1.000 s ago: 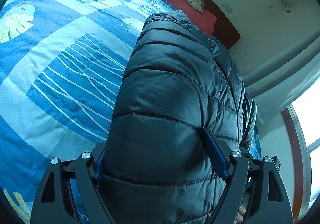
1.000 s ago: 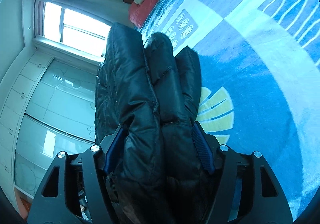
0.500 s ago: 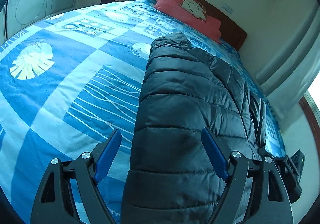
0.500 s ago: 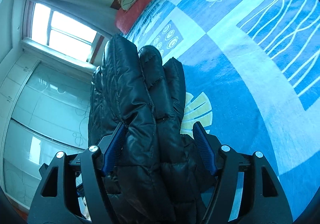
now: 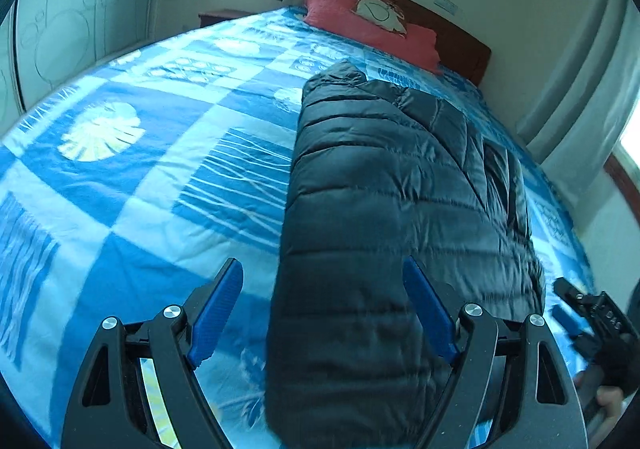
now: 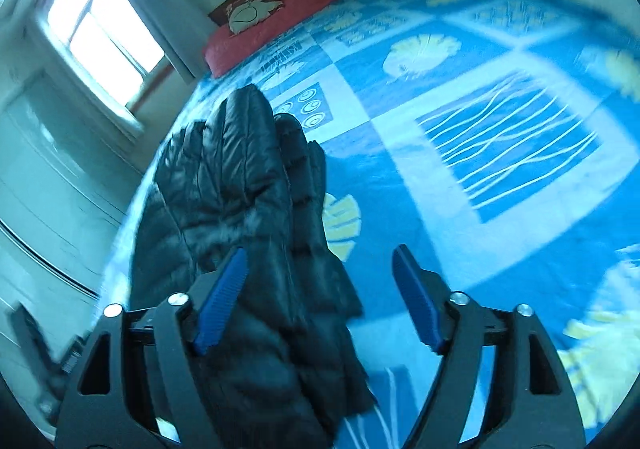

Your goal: Fold large clothes

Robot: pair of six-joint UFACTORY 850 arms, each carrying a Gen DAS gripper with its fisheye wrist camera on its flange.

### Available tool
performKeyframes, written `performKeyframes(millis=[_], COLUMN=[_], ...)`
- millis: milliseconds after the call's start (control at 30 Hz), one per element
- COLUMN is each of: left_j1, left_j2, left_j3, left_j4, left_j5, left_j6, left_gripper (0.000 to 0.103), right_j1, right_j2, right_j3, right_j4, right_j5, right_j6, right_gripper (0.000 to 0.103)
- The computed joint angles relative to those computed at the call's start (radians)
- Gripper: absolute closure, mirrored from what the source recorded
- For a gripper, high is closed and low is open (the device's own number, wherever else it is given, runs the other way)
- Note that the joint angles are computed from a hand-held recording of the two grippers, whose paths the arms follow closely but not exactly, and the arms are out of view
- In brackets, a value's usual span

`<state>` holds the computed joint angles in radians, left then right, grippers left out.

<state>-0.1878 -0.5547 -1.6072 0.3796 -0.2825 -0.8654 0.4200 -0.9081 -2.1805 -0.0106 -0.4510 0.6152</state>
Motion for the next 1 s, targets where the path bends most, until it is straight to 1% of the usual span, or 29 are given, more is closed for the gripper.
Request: performKeyframes(millis=[33, 100, 167, 233, 367, 500, 733, 833, 1000], left_j1=[-0.010, -0.024, -0.035, -0.050, -0.071, -0.085, -0.105, -0.110, -0.118], left_j2=[0.020, 0.049, 0.072, 0.094, 0.131, 0.145, 0.167, 0.172, 0.189], left_j3=[0.024, 0.056, 0.074, 0.088, 0.110, 0.106, 0.116, 0.121, 0.146], left_j4=[0.095, 0.222, 0.280, 0.327, 0.455, 0.460, 0.491, 0.497, 0.522], left_j5=[-0.002, -0.012, -0.025, -0.052, -0.064, -0.080, -0.101, -0.113, -0.108], left_j6=[-0.083, -0.192, -0.233, -0.265, -0.370, -0.368, -0.381, -0.387, -0.418], left_gripper=[0.022, 0.022, 0.022, 0.021, 0.019, 0.019, 0.019, 0.019, 0.019], right_j1=[0.010, 0.032, 0.054, 0.068, 0.095, 0.126, 0.155, 0.159, 0.166], right_j2=[0.021, 0.047, 0.079, 0.094, 0.117, 0.140, 0.186, 0.200, 0.214], right_j3=[0.028, 0.056, 0.090, 0.100, 0.105, 0.107, 0.156, 0.178, 0.208], right_j4=[-0.056, -0.167, -0.274, -0.313, -0.395, -0.543, -0.678, -0.689, -0.717], right_j5=[0.002, -0.014, -0.030, -0.042, -0.049, -0.083, -0.089, -0.083, -0.082], right_j6=[0.028, 0.088, 0.149, 0.169, 0.221, 0.305, 0.376, 0.380, 0.404], right_gripper=[0.024, 0.022, 0.021, 0.019, 0.017, 0.015, 0.015, 0.015, 0.015])
